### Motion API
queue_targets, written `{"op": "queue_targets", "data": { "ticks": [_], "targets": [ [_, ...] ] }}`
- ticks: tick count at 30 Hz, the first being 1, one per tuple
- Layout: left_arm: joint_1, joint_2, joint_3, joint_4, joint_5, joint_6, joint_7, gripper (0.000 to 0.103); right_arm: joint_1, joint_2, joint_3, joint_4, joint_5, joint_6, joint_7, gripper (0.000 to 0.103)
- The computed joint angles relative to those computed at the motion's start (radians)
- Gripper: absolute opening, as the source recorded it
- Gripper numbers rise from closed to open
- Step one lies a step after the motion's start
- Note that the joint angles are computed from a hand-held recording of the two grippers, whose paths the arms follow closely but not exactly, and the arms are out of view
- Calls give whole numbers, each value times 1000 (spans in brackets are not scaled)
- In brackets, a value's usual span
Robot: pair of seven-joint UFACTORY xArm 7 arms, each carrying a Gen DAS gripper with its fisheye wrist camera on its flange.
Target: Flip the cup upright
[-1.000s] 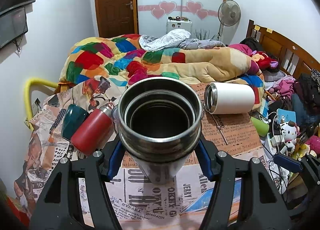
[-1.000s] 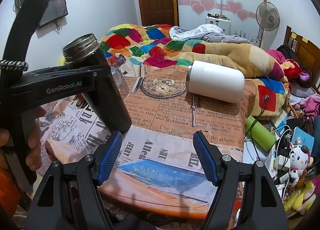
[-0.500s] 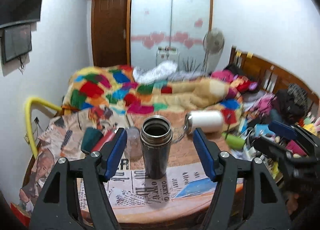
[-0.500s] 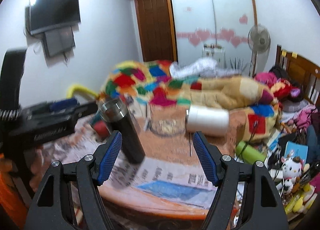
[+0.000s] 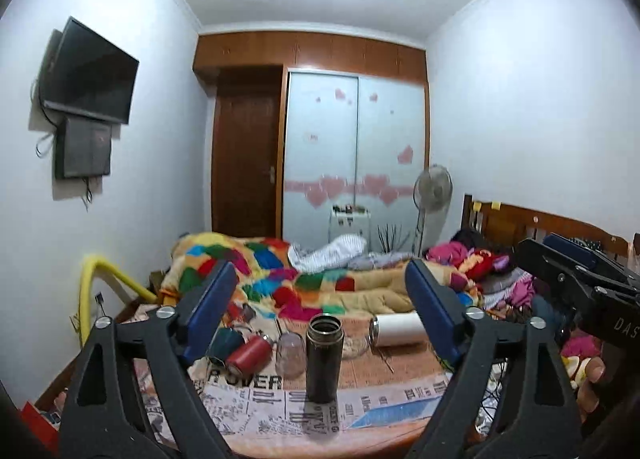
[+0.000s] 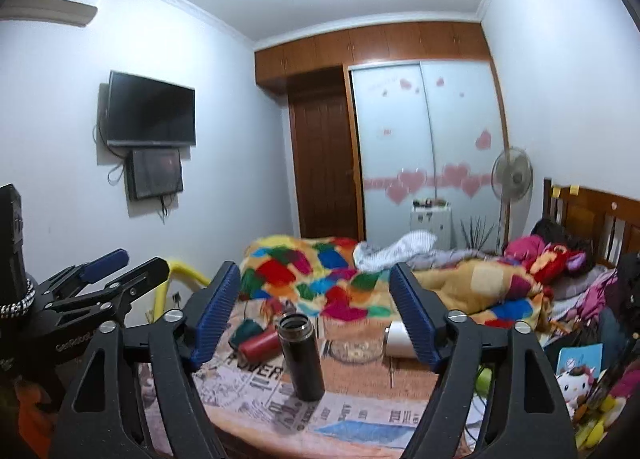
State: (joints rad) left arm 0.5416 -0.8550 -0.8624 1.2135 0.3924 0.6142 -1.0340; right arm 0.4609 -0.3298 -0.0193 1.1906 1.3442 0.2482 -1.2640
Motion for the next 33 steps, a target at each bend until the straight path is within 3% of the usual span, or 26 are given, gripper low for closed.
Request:
{"op": "queue_targets", "data": {
  "ticks": [3,7,14,33],
  "targets": [
    [1,-32,1,1,0,18,-5,100,7,-11,9,-9,21,-35,-24,87],
    [-1,-55,-3,-7,-17,37,-4,103,18,-7,18,-17,14,-83,-18,103],
    [-16,-60,-6,-21,-40,63,4,103,47,-38,-3,-67,-86,-99,53,103],
    [-17,-50,-10,-23,-45,65,5,103,158,-63,-100,-112,-220,-120,146,103]
  ]
}}
